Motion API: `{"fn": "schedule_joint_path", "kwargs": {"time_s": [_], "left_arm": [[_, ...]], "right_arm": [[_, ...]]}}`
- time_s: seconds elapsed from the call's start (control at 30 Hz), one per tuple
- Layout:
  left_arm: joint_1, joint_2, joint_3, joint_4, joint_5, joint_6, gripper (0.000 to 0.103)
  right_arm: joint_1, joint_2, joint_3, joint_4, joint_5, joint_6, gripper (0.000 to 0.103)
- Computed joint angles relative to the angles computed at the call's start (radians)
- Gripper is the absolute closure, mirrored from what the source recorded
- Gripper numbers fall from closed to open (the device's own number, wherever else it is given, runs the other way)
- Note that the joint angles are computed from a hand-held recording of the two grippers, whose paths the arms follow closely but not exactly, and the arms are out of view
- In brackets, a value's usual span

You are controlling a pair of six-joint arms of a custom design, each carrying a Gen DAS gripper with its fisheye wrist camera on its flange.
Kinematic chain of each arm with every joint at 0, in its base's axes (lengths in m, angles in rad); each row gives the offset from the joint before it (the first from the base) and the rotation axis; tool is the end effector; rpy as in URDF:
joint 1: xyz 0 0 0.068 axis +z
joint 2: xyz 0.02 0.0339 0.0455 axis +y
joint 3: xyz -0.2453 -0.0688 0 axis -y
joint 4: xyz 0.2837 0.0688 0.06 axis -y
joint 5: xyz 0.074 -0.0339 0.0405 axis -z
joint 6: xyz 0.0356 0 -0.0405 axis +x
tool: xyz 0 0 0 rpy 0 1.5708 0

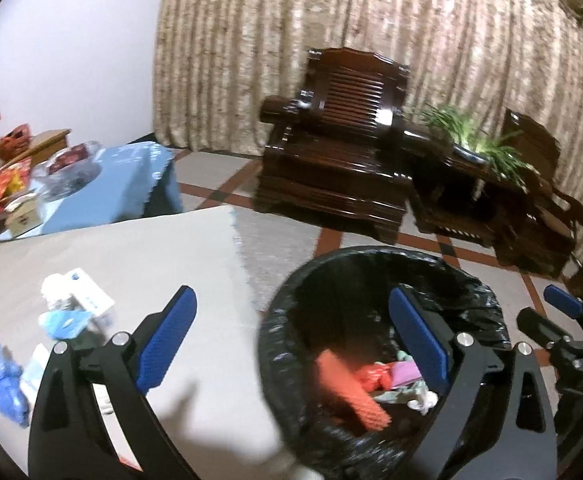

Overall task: Collect trash
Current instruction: 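Move both tools back over the table toward the blue bag and tissues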

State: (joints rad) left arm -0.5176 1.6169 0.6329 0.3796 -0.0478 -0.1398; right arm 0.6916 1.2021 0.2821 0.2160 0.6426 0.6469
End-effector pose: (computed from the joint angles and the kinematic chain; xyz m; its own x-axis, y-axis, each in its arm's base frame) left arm 0.2863 -0.1611 0.0933 -0.5531 0.1548 -0.8186 0.3868 0.9180 -0.0878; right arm 0.1902 0.1298 0.0866 -0.4935 0.2178 -0.8420 0.1738 0.9733 0.1499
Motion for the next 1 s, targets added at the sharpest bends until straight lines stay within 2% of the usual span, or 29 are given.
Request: {"fn": "schedule_joint_path", "kwargs": {"time_s": [0.3,0.6,0.8,1.0], "left_arm": [[0.137,-0.249,-0.175,-0.046,-0.014,0.047,0.008],[0.380,-0.444,-0.310,-0.094,0.054,0.119,0.008],[0.555,-0.498,-0.360,-0.098,0.115,0.189,0.008],[0.726,-0.446,-0.362,-0.065,0.204,0.245,0.008]], "right_arm": [[0.114,0.160,0.169,0.010,0.025,-0.014,0.006],[0.196,0.417,0.359,0.067,0.018,-0.021,0.006],[0.251,0.583,0.501,0.121,0.011,-0.056,0.006],[0.286,0.738,0.666,0.128,-0.019,-0.099,0.006]]}}
